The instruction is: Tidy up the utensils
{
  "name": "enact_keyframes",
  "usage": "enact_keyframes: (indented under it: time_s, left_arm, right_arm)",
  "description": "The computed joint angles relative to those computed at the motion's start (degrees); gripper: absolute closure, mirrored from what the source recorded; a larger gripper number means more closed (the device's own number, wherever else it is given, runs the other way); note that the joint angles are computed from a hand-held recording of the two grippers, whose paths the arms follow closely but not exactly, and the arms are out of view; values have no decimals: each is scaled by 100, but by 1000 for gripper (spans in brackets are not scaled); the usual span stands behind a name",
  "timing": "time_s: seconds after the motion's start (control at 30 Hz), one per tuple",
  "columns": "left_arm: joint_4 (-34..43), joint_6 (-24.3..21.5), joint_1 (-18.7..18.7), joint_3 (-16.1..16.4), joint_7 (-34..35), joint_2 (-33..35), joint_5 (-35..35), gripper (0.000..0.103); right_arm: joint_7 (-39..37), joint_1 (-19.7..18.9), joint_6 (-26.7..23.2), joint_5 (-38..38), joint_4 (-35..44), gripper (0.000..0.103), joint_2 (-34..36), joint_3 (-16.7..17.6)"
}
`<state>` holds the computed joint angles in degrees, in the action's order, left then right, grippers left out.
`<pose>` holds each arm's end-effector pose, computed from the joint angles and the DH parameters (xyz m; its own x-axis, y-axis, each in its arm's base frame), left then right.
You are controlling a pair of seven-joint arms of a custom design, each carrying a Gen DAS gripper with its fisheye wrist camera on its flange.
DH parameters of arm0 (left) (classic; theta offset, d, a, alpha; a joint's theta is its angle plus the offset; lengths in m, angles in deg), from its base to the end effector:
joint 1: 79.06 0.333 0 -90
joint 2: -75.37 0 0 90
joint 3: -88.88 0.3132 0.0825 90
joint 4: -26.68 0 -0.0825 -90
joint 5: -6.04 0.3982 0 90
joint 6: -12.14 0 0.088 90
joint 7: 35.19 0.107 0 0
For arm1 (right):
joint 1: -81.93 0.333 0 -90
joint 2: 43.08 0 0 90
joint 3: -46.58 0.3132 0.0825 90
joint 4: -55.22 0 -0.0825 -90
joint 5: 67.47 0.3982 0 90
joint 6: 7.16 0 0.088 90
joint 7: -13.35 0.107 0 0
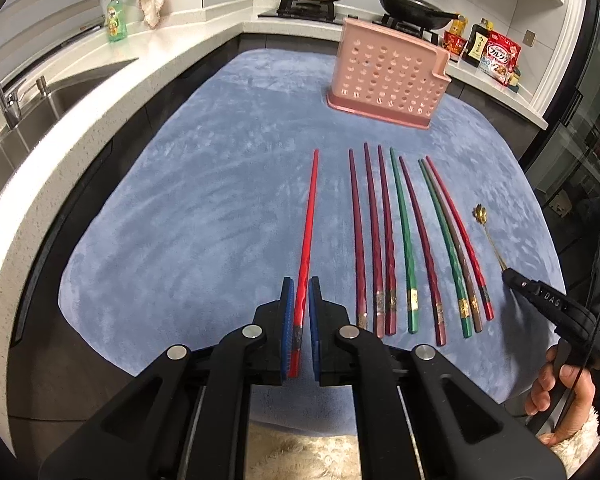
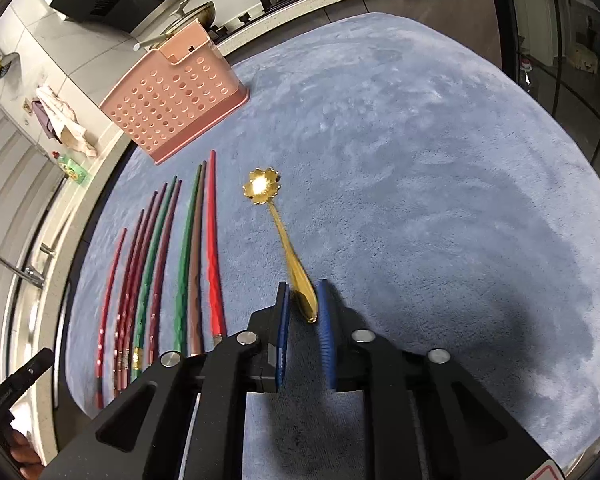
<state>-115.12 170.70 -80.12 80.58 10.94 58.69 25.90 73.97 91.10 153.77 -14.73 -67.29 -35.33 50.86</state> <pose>0.4844 -0.0965 0.4501 0.2692 -0.9566 0.1117 -0.7696 -0.2834 -0.5722 0.5918 0.1012 0.3760 0.0666 -0.9015 -0.4277 -0.8544 0.1699 -0.4911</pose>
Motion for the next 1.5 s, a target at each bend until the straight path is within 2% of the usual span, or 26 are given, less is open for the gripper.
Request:
enact_keyframes:
  time_s: [0.13, 0.2, 0.27, 0.33, 0.43, 0.57, 0.7, 0.77, 0.83, 1.17, 1.37, 1.5]
  left_arm:
    - [-138, 103, -127, 102, 190, 26, -294, 93]
    - [-206, 125, -142, 100, 236, 45, -344, 86]
    - [-312, 233, -226, 165, 338, 79, -533, 74]
    - [-387, 359, -318, 242, 484, 128, -777, 71]
    - [-441, 518, -185, 116, 361, 209, -660, 72]
    - [-428, 531, -277, 193, 567, 322, -834, 72]
    - [-424, 601, -170, 122, 428, 393, -738, 77]
    - [-391, 635, -125, 93, 389, 442, -637, 90]
    - [-397, 639, -187, 157, 503, 448, -736, 95]
    - [-410, 556, -130, 139, 507, 118, -699, 96]
    - [-59, 500, 193, 74, 323, -117, -231, 96]
    - [475, 515, 585, -77, 40, -4, 396, 96]
  right_arm:
    - [-107, 20, 59, 46, -74, 98, -80, 15]
    - [-107, 71, 169, -34, -136, 100, -147, 16]
    - [-109, 113, 279, -122, -192, 100, -206, 9]
    - [-42, 173, 422, -302, -259, 100, -290, -2]
    - [-67, 203, 498, -316, -309, 100, -382, -12]
    - [-112, 221, 498, -240, -334, 100, -449, -41]
    - [-87, 248, 532, -253, -350, 100, -477, -62]
    - [-66, 253, 512, -281, -346, 100, -477, -72]
    - [-49, 264, 521, -316, -362, 100, -496, -74]
    - [125, 312, 669, -624, -323, 100, -641, -118]
    - [333, 312, 790, -1089, -14, 100, -649, -165]
    - [353, 289, 876, -1317, 356, 100, -516, -165]
